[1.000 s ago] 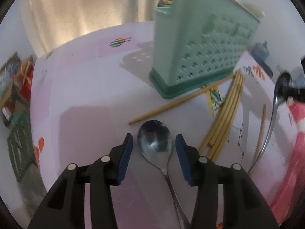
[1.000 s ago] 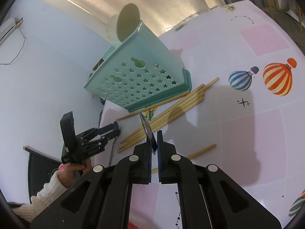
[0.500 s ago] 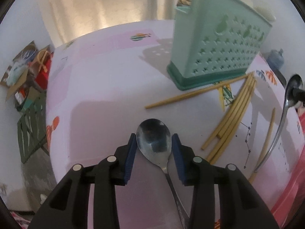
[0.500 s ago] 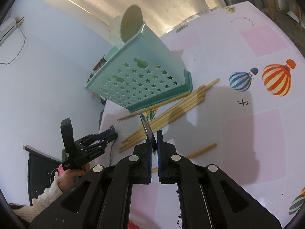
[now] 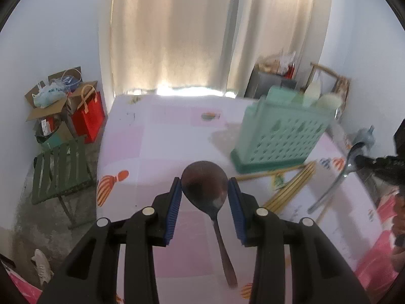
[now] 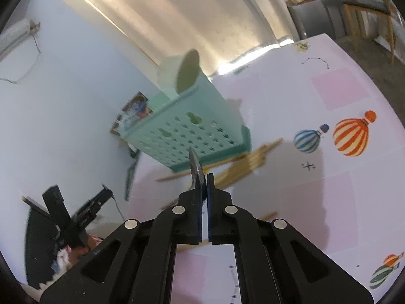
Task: Organize utensils
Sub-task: 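Lift the steel spoon with the left gripper over the caddy while the right gripper carries its spoon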
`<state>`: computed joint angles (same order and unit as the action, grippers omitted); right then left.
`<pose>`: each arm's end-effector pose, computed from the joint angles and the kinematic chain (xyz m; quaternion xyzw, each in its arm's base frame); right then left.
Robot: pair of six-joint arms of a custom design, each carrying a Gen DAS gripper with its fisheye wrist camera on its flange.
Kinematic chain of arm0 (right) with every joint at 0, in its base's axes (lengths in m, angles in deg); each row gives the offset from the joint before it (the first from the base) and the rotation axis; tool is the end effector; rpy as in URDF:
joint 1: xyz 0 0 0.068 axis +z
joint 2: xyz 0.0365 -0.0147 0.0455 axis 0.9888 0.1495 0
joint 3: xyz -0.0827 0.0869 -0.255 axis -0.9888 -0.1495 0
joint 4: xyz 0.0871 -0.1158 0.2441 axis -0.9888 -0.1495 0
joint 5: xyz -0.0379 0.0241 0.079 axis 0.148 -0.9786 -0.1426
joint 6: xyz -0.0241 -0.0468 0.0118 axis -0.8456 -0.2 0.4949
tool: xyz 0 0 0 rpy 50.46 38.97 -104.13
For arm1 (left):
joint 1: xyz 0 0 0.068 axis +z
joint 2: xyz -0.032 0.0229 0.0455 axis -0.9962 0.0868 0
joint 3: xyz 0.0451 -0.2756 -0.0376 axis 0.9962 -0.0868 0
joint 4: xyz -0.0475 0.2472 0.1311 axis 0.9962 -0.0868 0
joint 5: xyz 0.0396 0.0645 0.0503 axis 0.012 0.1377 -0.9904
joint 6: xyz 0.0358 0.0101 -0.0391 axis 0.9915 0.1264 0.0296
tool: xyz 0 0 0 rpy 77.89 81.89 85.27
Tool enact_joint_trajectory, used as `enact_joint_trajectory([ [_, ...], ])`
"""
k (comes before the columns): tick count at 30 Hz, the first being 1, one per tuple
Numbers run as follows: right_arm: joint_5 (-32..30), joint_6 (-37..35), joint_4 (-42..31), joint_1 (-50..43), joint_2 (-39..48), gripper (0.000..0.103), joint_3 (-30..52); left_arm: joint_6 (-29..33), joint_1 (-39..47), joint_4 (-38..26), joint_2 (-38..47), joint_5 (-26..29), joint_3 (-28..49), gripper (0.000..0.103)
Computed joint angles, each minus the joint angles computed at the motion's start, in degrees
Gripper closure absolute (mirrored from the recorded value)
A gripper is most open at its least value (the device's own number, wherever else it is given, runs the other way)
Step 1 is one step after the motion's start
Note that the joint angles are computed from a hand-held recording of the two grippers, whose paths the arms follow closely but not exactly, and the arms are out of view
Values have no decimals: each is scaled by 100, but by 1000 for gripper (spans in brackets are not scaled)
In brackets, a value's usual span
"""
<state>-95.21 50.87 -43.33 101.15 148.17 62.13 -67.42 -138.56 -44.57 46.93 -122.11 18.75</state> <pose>0.2668 0.1176 0.1955 -0.1542 0.8819 0.3699 0.2484 0.0945 -0.0860 0.1968 -0.1898 0.8870 0.0069 0.4208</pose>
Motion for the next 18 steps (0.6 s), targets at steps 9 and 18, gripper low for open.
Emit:
enact_joint_trajectory([
  [9,-239,52,-155,-8,-592,101,105,-1856,-1219,-1424,31,-970,764,67],
  [18,-508,165,-338,-128,-523,101,513,162,-309,-319,2,-733,1374,67],
])
